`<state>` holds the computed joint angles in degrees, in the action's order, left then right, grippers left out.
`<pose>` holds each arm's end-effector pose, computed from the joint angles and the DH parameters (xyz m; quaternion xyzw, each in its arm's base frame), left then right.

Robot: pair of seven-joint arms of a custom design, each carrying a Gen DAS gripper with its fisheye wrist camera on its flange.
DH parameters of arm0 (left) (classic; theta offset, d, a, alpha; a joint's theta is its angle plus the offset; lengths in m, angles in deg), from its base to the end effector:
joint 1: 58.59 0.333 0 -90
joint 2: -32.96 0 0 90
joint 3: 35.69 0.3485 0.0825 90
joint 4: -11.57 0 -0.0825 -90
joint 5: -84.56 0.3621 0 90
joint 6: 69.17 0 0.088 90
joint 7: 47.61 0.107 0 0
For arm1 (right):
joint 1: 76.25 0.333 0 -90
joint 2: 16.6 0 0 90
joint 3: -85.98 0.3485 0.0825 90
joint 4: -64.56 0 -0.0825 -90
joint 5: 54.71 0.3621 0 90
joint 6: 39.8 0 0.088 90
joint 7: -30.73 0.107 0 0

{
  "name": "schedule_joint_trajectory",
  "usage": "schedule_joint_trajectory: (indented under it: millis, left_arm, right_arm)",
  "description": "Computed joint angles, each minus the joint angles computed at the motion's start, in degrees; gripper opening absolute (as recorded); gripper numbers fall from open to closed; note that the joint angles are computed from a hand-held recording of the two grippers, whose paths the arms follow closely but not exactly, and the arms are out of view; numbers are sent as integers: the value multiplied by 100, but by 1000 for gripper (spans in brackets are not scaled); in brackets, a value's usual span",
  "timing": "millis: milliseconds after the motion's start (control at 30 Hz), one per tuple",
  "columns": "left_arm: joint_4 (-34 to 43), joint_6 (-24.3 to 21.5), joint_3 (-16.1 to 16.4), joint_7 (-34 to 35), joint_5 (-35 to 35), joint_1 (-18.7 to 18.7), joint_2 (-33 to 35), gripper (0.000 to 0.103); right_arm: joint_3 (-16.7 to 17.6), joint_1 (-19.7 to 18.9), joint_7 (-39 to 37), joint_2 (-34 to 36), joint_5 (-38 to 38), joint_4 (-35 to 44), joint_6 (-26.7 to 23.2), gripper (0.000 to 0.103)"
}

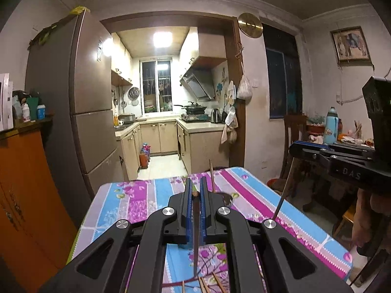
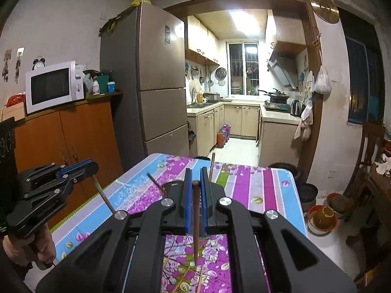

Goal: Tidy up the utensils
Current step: 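Drop the chopsticks into the blue holder and open both grippers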

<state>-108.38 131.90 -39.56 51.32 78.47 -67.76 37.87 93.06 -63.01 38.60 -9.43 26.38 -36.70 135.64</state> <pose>0.5690 -0.1170 0.5933 -0.4832 0.6218 -0.4631 0.4068 0.5974 0.1327 0.6073 -0.6822 0.4438 -0.3047 0.4948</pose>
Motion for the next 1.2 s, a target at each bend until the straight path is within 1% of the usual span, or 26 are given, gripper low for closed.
schedule_joint_trajectory:
  millis: [133,267,300,400,433,500,567,633,667,800,933,1067,1200]
  left_arm:
    - [357,-76,95,305,-284,-161,18,7]
    - [845,-191,56,77,-22,-57,93,7]
    - [976,-237,126,128,-84,-135,125,7]
    - [1492,-371,532,490,-491,-593,293,7]
    - [1642,-430,564,440,-454,-610,347,7]
    - [2017,-565,842,398,-479,-848,504,7]
    - [2402,-660,1021,267,-406,-966,694,7]
    - [2713,-735,1031,89,-249,-905,861,7]
    - [2867,-770,978,-7,-155,-822,944,7]
    - [3551,-933,297,-403,318,-89,1401,7]
    - [4130,-1170,-457,-663,690,612,1916,7]
    - [4573,-1396,-588,-893,983,755,2402,7]
    - [4872,-1587,-1060,-976,1307,1109,2800,7]
  right_arm:
    - [-21,12,596,108,-600,301,-48,5]
    - [-1,-19,1189,297,-1289,693,-11,5]
    - [26,-43,1316,334,-1432,761,-2,5]
    - [41,-107,1824,530,-2019,1111,-44,5]
    - [40,-121,2002,600,-2213,1220,-55,5]
    - [74,-169,2259,723,-2507,1394,-69,5]
    - [106,-218,2509,882,-2788,1602,-107,5]
    - [213,-326,2623,1044,-2950,1795,-163,5]
    - [292,-389,2628,1089,-2997,1832,-157,5]
    - [523,-581,2657,1350,-3133,2064,-163,5]
    - [615,-669,2812,1669,-3334,2398,-228,5]
    - [556,-645,3154,1985,-3690,2738,-378,5]
    - [482,-594,3527,2251,-4071,2956,-499,5]
